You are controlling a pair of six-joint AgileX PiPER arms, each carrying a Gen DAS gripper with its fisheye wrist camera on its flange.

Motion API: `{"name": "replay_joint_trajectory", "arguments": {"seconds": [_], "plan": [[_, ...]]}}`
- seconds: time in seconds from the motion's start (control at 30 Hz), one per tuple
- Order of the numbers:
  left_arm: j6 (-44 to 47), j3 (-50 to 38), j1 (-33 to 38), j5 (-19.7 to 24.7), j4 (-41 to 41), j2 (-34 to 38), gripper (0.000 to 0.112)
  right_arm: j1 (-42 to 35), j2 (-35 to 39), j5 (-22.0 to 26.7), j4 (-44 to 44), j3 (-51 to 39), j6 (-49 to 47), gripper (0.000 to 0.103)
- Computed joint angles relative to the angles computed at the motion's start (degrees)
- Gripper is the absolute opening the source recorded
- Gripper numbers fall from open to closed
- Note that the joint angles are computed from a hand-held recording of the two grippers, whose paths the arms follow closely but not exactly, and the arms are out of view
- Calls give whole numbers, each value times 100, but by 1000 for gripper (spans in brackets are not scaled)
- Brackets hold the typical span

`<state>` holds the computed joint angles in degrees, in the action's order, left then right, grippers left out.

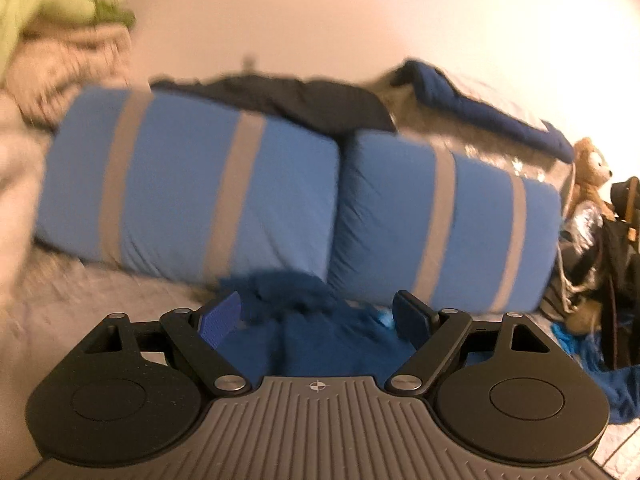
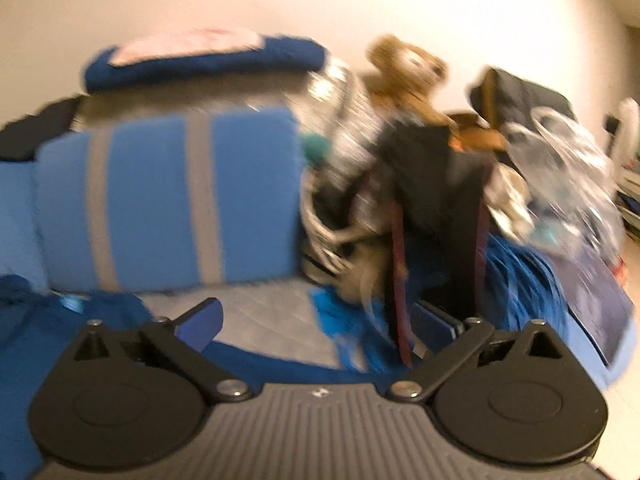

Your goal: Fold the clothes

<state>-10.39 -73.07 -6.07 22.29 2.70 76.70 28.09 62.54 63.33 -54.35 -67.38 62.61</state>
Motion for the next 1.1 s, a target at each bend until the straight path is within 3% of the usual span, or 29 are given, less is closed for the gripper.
{"name": "replay_joint_trajectory", "arguments": {"seconds": [0.17,0.3,0.4,0.57,0.77,0.87,0.93,1.03,1.1], "plan": [[618,-910,548,636,-97,-74,84,667,914,-69,-20,-1415,-113,103],[944,-832,809,506,-281,1,84,1120,1611,-278,413,-2277,-337,103],[1225,-558,940,340,-611,178,84,1390,2173,-702,653,-2527,-510,103],[2692,-236,1206,219,-2330,734,84,1504,3414,-871,1628,-3336,-591,103],[4087,-817,1418,812,-4109,1926,82,1490,4520,-1350,2545,-3844,93,103],[3873,-1464,1455,1246,-4253,2664,80,1520,4881,-1675,2630,-3825,647,103],[3700,-1964,1506,1578,-4374,3183,72,1465,4938,-2153,2631,-3504,1056,103],[3255,-2687,1517,2012,-4338,3872,71,1353,4917,-2901,2471,-2925,1505,103],[3007,-3002,1497,2151,-4297,4214,70,1281,4974,-2867,2705,-2890,1357,103]]}}
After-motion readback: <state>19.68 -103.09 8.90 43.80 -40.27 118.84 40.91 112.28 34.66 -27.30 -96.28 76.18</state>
